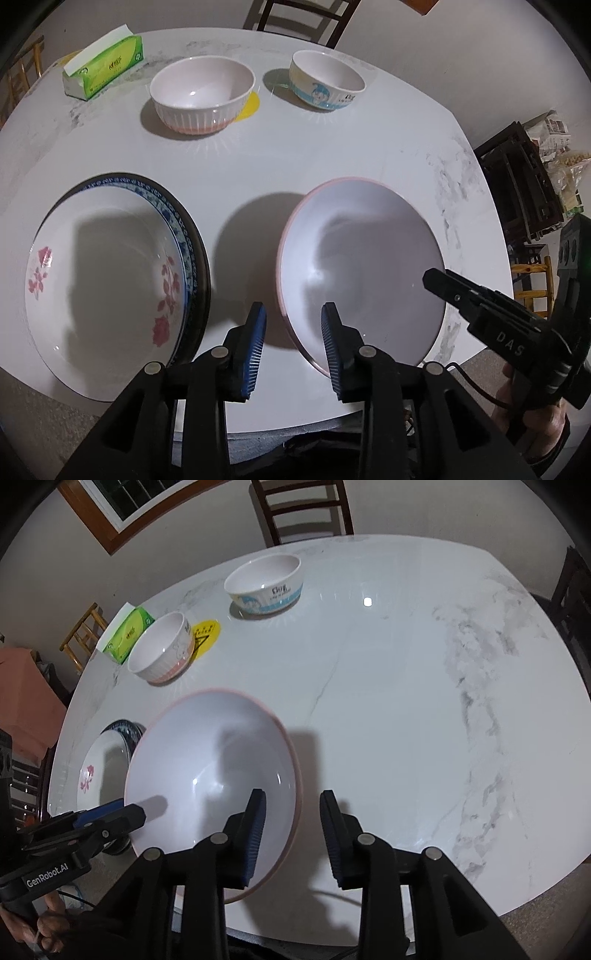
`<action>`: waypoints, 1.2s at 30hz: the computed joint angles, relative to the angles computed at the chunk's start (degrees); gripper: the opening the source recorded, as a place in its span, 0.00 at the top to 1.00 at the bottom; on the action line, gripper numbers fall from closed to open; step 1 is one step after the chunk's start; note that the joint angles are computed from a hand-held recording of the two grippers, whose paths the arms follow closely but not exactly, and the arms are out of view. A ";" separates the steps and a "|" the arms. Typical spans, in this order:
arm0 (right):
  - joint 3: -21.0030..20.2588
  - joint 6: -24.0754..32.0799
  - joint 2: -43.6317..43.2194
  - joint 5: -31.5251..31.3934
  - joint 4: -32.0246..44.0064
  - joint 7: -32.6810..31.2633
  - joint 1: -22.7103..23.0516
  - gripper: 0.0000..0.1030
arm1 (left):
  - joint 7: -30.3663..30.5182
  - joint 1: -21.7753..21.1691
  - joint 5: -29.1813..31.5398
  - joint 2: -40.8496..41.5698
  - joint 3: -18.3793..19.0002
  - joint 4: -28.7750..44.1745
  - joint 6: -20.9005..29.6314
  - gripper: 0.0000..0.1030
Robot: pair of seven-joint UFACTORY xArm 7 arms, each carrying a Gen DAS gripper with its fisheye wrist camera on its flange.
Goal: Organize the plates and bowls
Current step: 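Carry the pale-pink bowl beside the plate stack and lower it onto the table, then open both tools to release the pale-pink bowl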
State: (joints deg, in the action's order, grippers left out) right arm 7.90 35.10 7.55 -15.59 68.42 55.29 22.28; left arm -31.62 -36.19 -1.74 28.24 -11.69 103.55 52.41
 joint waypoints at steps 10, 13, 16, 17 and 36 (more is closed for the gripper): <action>-0.34 1.94 0.48 -3.96 2.87 1.12 0.48 0.70 | -0.50 0.65 0.86 -1.41 0.54 -0.91 -0.88 0.67; -0.42 2.61 0.72 -5.13 3.74 1.14 0.78 0.70 | -0.74 0.76 1.65 -2.21 0.83 -1.71 -1.80 0.66; -0.48 2.97 1.08 -6.13 4.76 0.96 1.01 0.70 | -0.80 1.25 1.83 -3.07 0.92 -2.69 -3.12 0.63; -0.52 3.04 1.32 -6.52 5.26 0.86 1.11 0.70 | -1.03 1.30 2.20 -3.40 1.08 -3.12 -3.71 0.63; -0.28 0.51 9.93 2.98 18.02 -13.33 1.52 0.70 | -8.83 5.51 6.63 -4.92 3.86 -5.46 -6.11 0.60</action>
State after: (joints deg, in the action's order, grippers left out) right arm 7.61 35.61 17.48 -12.61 86.44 41.96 23.80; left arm -40.45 -30.68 4.89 23.32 -7.83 98.09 46.30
